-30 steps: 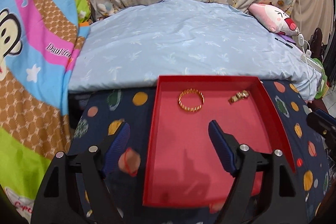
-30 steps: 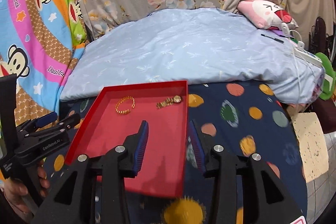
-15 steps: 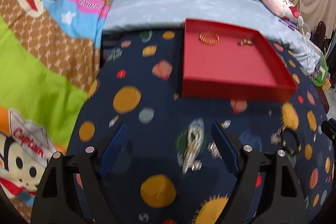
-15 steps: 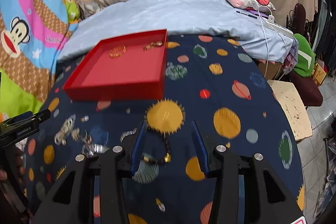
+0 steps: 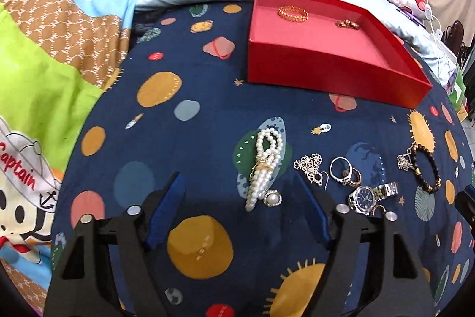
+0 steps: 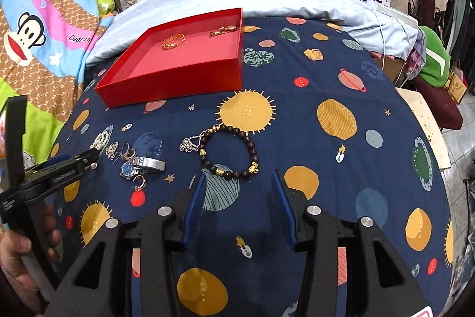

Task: Organize jewelry
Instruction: 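Lower the left gripper onto the pearl bracelet and close on it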

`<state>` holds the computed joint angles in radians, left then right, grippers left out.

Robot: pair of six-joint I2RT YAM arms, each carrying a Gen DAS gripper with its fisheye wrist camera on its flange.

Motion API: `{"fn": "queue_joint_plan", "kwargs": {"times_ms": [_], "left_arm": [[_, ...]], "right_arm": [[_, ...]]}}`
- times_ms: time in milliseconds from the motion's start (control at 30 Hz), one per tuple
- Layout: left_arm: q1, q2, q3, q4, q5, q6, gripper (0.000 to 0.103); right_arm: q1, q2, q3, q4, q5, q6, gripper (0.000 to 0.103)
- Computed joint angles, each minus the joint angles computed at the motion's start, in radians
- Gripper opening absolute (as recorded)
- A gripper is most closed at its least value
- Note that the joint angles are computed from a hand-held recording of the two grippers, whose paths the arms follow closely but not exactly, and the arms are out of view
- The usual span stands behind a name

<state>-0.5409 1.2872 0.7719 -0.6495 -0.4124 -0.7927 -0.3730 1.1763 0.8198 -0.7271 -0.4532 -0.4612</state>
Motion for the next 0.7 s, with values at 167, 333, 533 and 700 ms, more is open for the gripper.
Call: {"fn": "queue_joint_plan", "kwargs": {"times_ms": [167, 333, 533, 700], "left_arm": [[-0.001, 0.036, 0.003, 0.029, -0.005, 0.011, 0.062], [-0.001, 0.041, 0.006, 0.051, -0.002, 0.032, 0.04], [-0.02, 0.041, 0.01, 0.059, 0.008, 0.037, 0.017], [-0.024, 0.007, -0.003, 0.052, 0.032, 0.021, 0.014]], "right_arm": [[0.01, 0.008, -0.004, 0.009, 0.005, 0.008, 0.047], [0.024, 0.02, -0.008, 0.019, 0.01, 0.016, 0.048], [0.052, 0.021, -0.017, 0.019, 0.017, 0.021, 0.048], [0.076, 0.013, -0.025, 0.008, 0.013, 0.012, 0.048]]}}
